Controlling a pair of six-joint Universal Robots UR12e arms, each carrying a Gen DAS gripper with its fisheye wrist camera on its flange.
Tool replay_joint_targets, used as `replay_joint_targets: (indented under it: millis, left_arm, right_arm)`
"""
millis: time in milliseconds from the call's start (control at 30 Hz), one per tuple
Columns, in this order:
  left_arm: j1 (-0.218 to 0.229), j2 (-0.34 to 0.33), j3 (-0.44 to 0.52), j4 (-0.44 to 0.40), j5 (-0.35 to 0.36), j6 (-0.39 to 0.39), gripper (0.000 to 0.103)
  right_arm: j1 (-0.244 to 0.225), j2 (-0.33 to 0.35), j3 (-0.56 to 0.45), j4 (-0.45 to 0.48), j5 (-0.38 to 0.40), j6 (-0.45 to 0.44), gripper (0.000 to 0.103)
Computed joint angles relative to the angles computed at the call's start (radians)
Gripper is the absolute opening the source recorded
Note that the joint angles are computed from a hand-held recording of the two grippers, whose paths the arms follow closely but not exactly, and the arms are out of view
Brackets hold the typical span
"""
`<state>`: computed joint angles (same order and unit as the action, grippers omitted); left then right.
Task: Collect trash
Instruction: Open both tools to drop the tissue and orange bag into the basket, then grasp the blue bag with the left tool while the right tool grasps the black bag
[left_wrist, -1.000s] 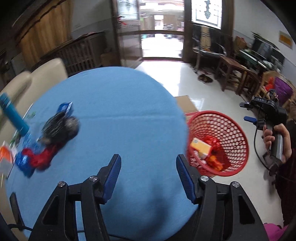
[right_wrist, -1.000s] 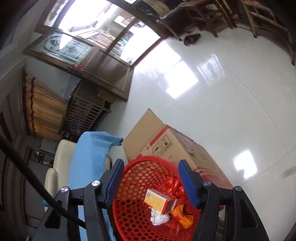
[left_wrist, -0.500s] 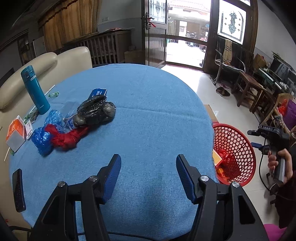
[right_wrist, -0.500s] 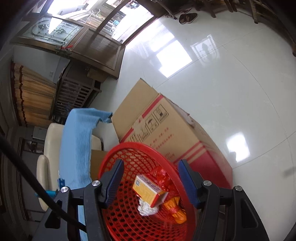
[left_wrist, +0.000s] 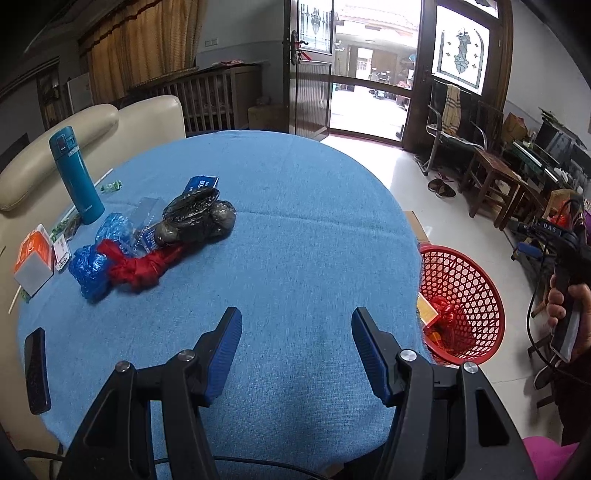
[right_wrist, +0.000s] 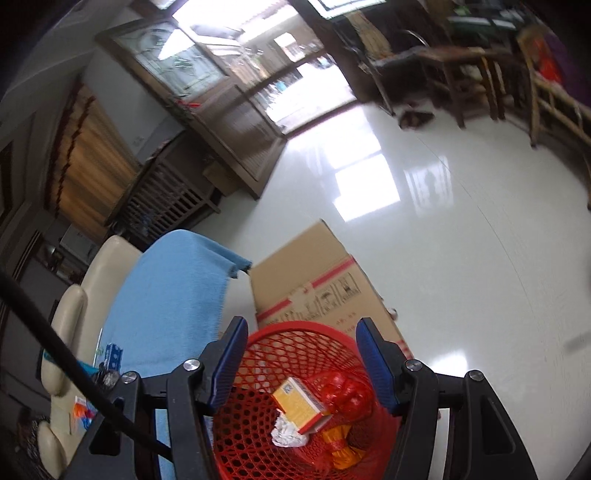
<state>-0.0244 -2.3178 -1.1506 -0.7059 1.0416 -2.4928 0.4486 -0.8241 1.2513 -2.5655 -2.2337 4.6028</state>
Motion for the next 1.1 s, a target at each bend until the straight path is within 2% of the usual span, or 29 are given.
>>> replay_joint_targets:
  millis: [167, 267, 533, 800, 933, 1033, 1100]
  left_arm:
    - [0.008, 0.009, -0.017, 0.030, -0.015, -0.003, 0.063]
    - [0.012, 0.008, -0.016, 0.030, -0.016, -0.008, 0.063]
    - [0.019, 0.001, -0.010, 0.025, -0.010, -0.026, 0.063]
    - [0.046, -0.007, -0.020, 0.059, 0.059, -0.080, 0.063]
    - [0.071, -0.031, 0.005, 0.078, 0.113, -0.137, 0.063]
    - [0.085, -0.057, 0.045, 0.100, 0.148, -0.175, 0.063]
    - [0.092, -0.077, 0.083, 0.111, 0.164, -0.202, 0.063]
  right_arm:
    - [0.017, 0.052, -0.111, 0.009, -0.013, -0.165, 0.066]
    - [0.021, 0.079, -0.161, 0.016, -0.001, -0.226, 0.066]
    - [0.025, 0.102, -0.195, 0.018, 0.018, -0.251, 0.066]
    - [0.028, 0.112, -0.212, -0.011, 0.037, -0.291, 0.066]
    - [0.022, 0.142, -0.263, -0.006, 0.090, -0.315, 0.066]
    - [0.015, 0.193, -0.361, 0.031, 0.153, -0.372, 0.066]
    - [0.006, 0.235, -0.436, 0.028, 0.224, -0.408, 0.066]
